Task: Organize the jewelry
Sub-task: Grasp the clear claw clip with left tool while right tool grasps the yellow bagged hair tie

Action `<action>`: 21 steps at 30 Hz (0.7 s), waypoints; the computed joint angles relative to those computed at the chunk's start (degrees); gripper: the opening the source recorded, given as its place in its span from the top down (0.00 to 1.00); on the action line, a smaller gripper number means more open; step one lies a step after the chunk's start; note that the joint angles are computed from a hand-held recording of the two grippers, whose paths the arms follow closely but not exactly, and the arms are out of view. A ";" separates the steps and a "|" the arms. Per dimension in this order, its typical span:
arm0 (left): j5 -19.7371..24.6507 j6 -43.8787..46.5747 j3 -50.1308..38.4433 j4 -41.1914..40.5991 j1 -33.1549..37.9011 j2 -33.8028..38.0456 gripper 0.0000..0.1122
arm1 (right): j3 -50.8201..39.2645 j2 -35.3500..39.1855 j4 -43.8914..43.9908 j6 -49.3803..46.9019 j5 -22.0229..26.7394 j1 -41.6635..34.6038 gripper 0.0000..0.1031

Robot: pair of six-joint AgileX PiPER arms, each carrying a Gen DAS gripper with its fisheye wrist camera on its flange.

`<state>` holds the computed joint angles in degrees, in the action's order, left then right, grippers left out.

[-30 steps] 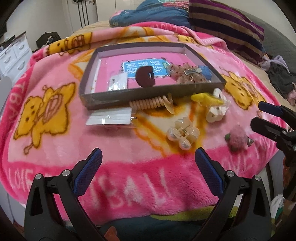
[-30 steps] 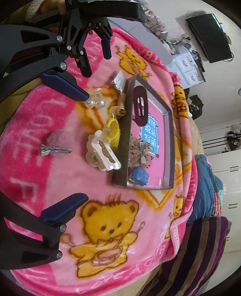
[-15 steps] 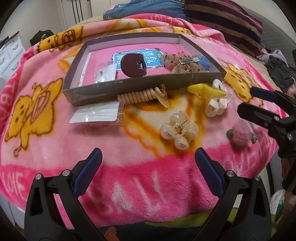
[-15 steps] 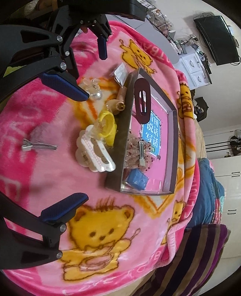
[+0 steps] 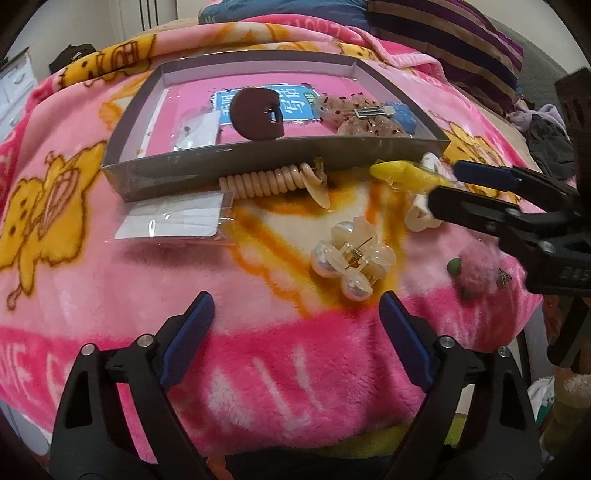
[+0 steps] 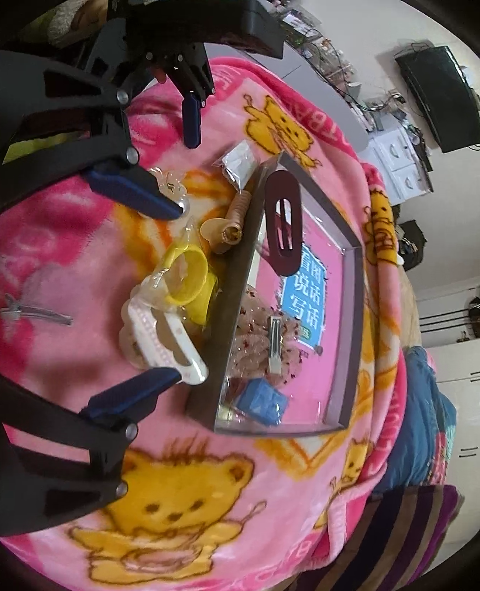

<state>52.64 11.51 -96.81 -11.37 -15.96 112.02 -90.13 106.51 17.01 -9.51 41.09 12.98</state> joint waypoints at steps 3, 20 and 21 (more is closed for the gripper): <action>0.61 0.39 -1.08 -0.48 -0.12 0.59 0.30 | -1.85 1.69 1.62 -1.89 0.41 -0.23 0.35; 5.11 -0.68 -12.02 -3.79 -1.48 8.19 0.44 | 2.53 -1.34 16.18 -11.85 -5.56 -5.88 0.61; 5.18 -1.18 -12.51 -3.14 -1.81 8.61 0.52 | 3.22 -1.95 17.14 -12.47 -5.73 -6.32 0.61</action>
